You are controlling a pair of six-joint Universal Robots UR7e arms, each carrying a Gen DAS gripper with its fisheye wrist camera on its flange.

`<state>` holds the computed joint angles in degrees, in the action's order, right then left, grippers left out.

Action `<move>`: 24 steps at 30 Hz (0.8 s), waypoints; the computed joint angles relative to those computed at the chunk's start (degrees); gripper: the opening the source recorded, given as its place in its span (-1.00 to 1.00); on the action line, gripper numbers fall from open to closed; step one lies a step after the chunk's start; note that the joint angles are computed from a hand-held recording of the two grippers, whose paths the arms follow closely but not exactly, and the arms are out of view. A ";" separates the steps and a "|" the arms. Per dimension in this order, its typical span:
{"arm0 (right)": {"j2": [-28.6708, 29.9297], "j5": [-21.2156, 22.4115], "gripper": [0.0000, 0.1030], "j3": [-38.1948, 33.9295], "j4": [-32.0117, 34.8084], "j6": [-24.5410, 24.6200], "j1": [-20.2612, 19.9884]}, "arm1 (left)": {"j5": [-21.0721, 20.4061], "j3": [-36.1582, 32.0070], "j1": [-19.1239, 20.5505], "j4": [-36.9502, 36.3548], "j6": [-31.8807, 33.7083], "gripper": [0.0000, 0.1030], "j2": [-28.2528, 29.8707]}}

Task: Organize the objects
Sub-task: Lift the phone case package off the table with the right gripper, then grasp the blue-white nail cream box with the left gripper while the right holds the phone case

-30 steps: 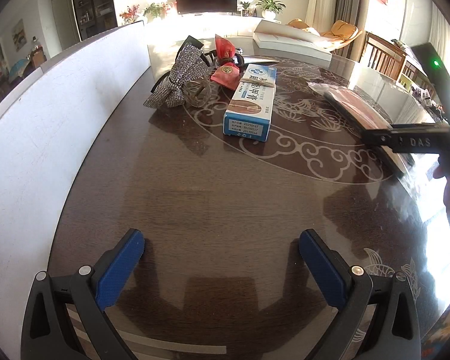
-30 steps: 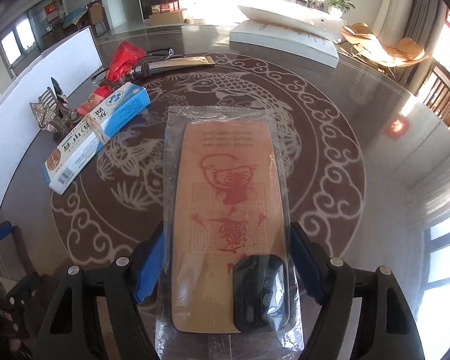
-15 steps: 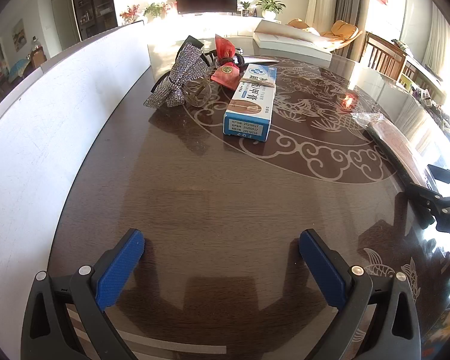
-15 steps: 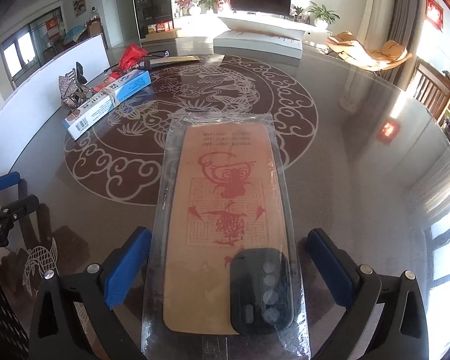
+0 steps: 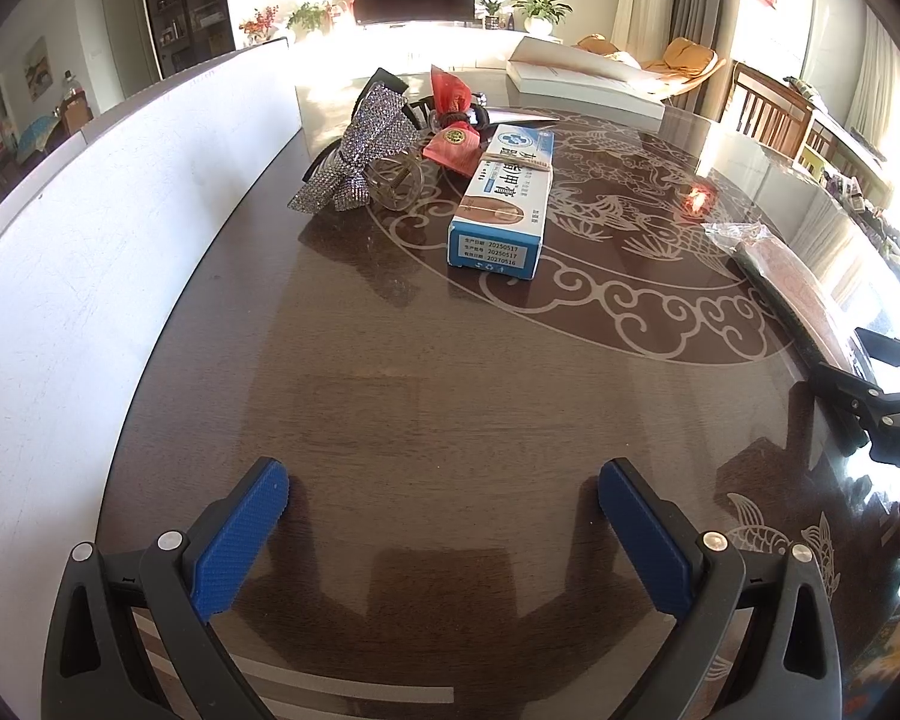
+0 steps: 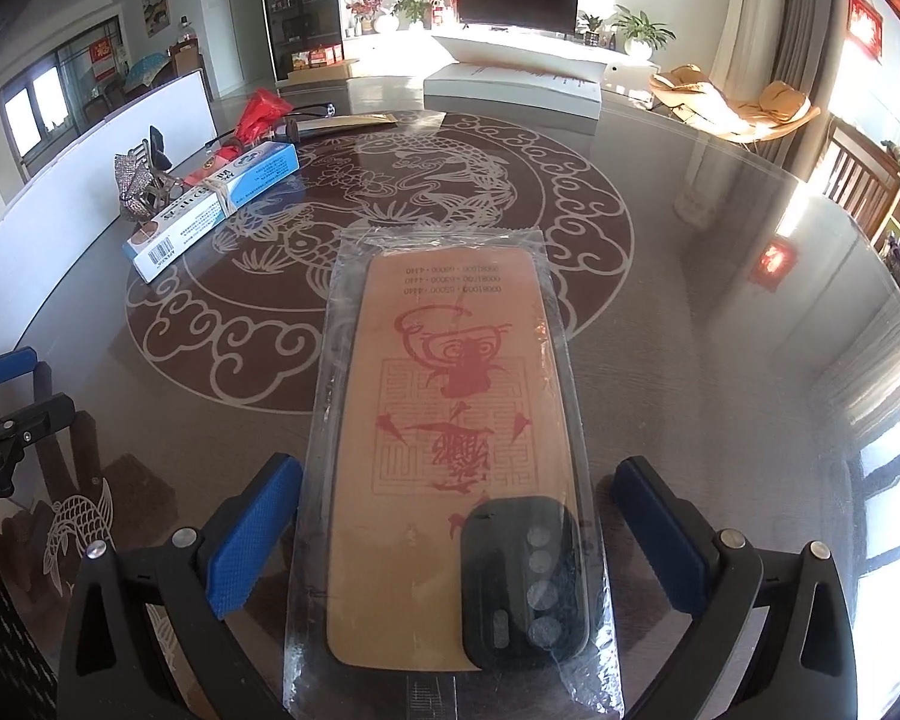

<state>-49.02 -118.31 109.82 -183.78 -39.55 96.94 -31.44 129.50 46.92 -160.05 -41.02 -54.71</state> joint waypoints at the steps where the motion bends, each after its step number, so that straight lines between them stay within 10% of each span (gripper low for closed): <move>1: 0.00 0.00 1.00 0.00 0.00 0.00 0.00 | -0.24 -0.08 0.01 0.59 -0.33 1.00 -0.12; 19: -0.03 0.05 1.00 0.02 0.01 -0.03 -0.02 | -8.34 -23.20 8.83 4.07 18.01 1.00 7.98; 23: -0.02 0.05 1.00 0.00 0.04 -0.03 -0.02 | -3.85 -24.56 9.01 3.80 18.21 -0.19 9.94; 24: -0.01 0.05 1.00 -0.01 0.03 -0.04 -0.03 | -4.88 -23.41 8.97 1.82 18.79 -0.20 9.49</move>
